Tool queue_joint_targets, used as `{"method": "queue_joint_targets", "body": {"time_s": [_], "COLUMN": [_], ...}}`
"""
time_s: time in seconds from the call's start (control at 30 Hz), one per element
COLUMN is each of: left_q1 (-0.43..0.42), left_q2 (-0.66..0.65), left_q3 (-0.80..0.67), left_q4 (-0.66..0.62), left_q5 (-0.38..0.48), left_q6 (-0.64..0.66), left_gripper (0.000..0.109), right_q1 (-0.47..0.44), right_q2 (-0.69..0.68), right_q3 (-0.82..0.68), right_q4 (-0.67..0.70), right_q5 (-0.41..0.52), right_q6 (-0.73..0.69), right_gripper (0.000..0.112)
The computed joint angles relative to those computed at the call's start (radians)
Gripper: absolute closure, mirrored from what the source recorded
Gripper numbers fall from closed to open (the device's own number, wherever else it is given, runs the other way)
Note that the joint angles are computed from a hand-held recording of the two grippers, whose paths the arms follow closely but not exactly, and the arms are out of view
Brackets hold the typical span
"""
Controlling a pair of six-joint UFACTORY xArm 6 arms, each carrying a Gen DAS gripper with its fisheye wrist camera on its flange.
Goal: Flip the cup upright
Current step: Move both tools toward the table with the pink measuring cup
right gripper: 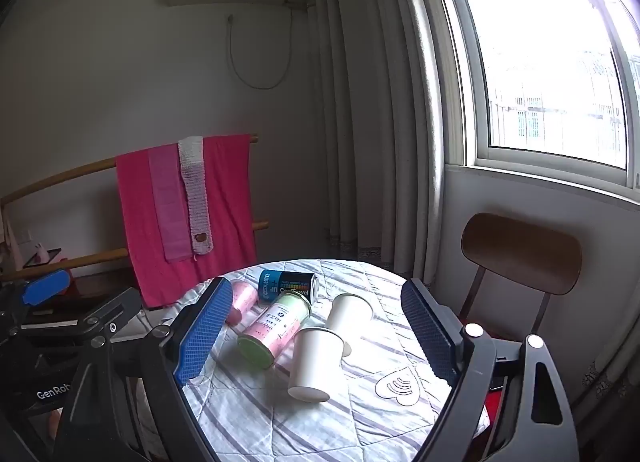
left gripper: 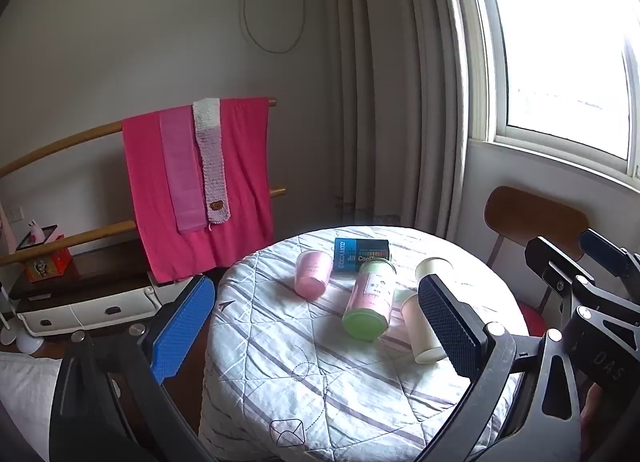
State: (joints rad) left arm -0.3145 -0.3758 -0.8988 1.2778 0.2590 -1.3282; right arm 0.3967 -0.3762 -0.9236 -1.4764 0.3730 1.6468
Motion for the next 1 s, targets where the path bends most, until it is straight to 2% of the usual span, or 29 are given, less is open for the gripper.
{"method": "queue_joint_targets", "body": {"time_s": [0.37, 0.43, 1.0], "left_q1": [0.007, 0.011, 0.009], "left_q2": [-0.012, 0.046, 0.112], "left_q3": [0.025, -0.01, -0.036], "left_q4": [-0.077, -0.075, -0.156], "left_q5": [-0.014, -0.021, -0.032], "left_q6": [0.062, 0.069, 0.153], "left_gripper": [0.006, 0.006, 0.006], "right_q1": [-0.007, -0.021, -0.052], "right_q2": [0.01, 0.016, 0.054], "right_q3": [0.008, 0.01, 0.003], "right_q4": [0.1, 0.121, 0.205], "right_q5": [0.001, -0.013, -0.049], "right_q6": [-0.065, -0.08, -0.155], "right_gripper": [0.025, 0.025, 0.024]}}
